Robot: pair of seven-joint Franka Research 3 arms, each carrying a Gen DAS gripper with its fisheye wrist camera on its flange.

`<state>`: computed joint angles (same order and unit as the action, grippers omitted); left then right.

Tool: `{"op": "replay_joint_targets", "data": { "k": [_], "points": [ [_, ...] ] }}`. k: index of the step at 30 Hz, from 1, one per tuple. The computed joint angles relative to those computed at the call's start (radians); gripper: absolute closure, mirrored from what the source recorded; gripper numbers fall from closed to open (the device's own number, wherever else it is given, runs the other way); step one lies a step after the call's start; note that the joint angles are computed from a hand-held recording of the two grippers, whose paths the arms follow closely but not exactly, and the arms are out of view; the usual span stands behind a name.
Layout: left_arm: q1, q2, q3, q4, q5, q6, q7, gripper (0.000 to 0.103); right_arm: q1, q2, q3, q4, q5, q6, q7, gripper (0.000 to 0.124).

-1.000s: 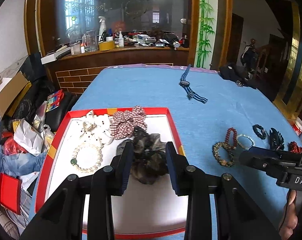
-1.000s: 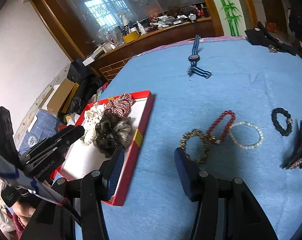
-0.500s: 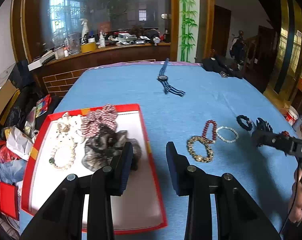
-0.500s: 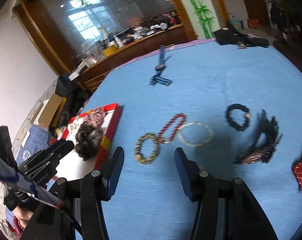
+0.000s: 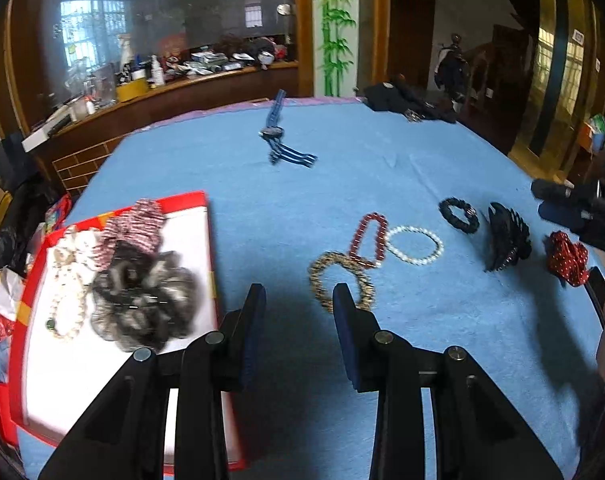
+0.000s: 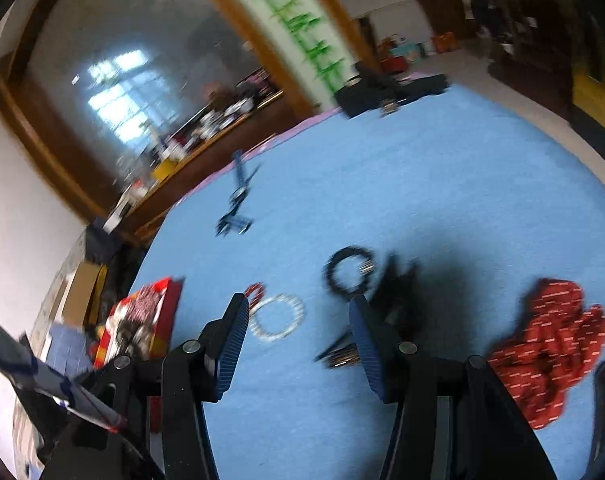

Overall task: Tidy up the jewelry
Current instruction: 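Move the right gripper to the black claw hair clip and grasp it, then grasp the gold-brown beaded bracelet with the left gripper while the right holds the claw clip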

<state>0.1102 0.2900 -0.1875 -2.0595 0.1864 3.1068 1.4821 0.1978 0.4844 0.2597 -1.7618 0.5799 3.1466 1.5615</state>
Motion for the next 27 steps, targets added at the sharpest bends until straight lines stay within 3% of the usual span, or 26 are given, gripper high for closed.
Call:
{"op": "replay_joint_targets", "data": {
  "k": [5,8,10,14,19,23,27],
  "points": [
    [0.006,0.042,-0.035,0.038,-0.012,-0.03,0.025,0.07,0.16,-0.016,-0.222,-0.013,-0.079,-0.034,0.183,0.068],
    [-0.002,0.058,-0.035,0.056,-0.016,-0.042,0.032,0.07,0.204,0.002,-0.292,0.016,-0.156,-0.115,0.28,0.067],
    [0.001,0.064,-0.041,0.061,-0.024,-0.042,0.039,0.07,0.198,0.014,-0.297,0.032,-0.187,-0.158,0.321,0.06],
    [0.01,0.07,-0.049,0.065,-0.039,-0.044,0.049,0.07,0.092,0.05,-0.185,0.073,-0.153,-0.227,0.291,0.059],
    [0.028,0.079,-0.067,0.072,-0.059,-0.045,0.067,0.07,0.188,0.101,-0.298,0.157,-0.299,-0.314,0.421,0.058],
    [0.038,0.087,-0.079,0.08,-0.075,-0.049,0.08,0.07,0.227,0.143,-0.341,0.231,-0.415,-0.398,0.49,0.058],
    [0.03,0.09,-0.07,0.086,-0.077,-0.059,0.084,0.07,0.234,0.133,-0.35,0.217,-0.487,-0.398,0.525,0.063]
  ]
}}
